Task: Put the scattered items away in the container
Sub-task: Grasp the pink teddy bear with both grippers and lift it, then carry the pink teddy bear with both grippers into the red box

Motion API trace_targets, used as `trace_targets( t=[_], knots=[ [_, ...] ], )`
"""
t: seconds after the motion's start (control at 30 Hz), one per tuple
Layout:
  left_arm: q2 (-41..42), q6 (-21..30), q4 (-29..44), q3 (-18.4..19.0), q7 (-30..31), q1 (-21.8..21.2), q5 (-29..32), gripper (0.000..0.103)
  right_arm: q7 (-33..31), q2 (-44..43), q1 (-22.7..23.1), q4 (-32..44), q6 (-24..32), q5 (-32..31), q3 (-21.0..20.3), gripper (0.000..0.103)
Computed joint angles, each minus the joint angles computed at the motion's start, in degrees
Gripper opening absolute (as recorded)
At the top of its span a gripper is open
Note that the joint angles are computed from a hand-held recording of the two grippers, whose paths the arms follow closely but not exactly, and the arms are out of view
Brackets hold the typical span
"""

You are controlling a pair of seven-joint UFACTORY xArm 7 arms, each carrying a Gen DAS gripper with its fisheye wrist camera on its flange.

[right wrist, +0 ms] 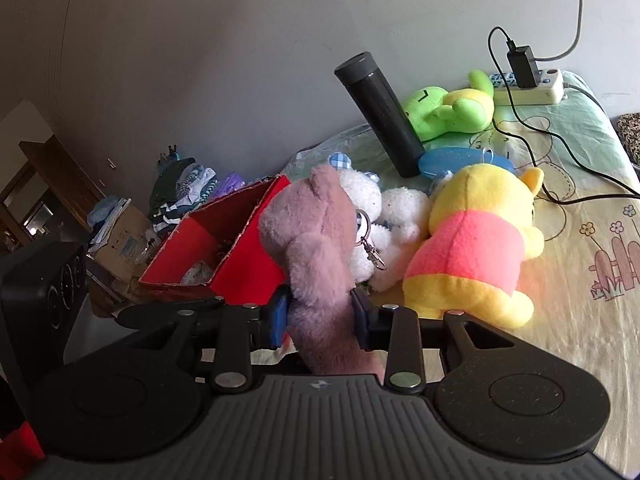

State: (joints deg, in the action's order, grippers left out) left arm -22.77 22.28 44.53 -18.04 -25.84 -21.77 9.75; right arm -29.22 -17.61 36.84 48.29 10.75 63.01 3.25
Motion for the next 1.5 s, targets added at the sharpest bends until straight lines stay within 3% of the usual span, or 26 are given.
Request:
trace_targets(
  t=[0.27, 0.37, 0.5, 0.6, 0.73, 0.9, 1.23, 1.5],
  knots=[
    [-4.8, -2.0, -2.9, 5.5, 7.3, -0.7, -3.0, 0.051, -0.3, 4.6, 2.1, 4.9, -5.9, 0.0, 2.2, 0.036],
    [-7.4, -2.9, -4.1, 9.5, 13.4, -1.2, -5.6, 0.051, 4.7, 8.0, 1.2, 8.3, -9.2, -6.1, 5.2, 0.036],
    [-10.6, -2.8, -4.4, 14.7, 22.2, 0.0, -8.5, 0.051, 17.5, 14.2, -0.8, 14.9, -12.5, -19.7, 9.1, 0.036],
    [-12.8, -1.8, -4.2, 18.1, 28.2, 2.1, -9.7, 0.051, 19.9, 20.8, -0.5, 22.5, -14.5, -21.3, 11.2, 0.036],
    [-14.1, 0.2, -3.1, 21.0, 35.7, 6.5, -9.6, 0.051, 31.0, 30.0, 4.0, 32.7, -15.9, -29.3, 9.1, 0.036],
    [-11.6, 1.9, 0.3, 24.9, 44.5, 10.8, -10.9, 0.051, 41.2, 41.6, 10.9, 46.5, -16.0, -33.5, 4.4, 0.036],
    [1.3, 3.6, 6.0, 21.2, 47.3, 21.2, -9.3, 0.051, 67.8, 60.8, 19.2, 70.6, -6.7, -35.6, -6.3, 0.036],
    [5.1, 7.5, 7.5, 21.1, 49.4, 23.7, -9.0, 0.051, 78.4, 67.5, 16.6, 79.5, 1.2, -38.2, -2.5, 0.035]
  ],
)
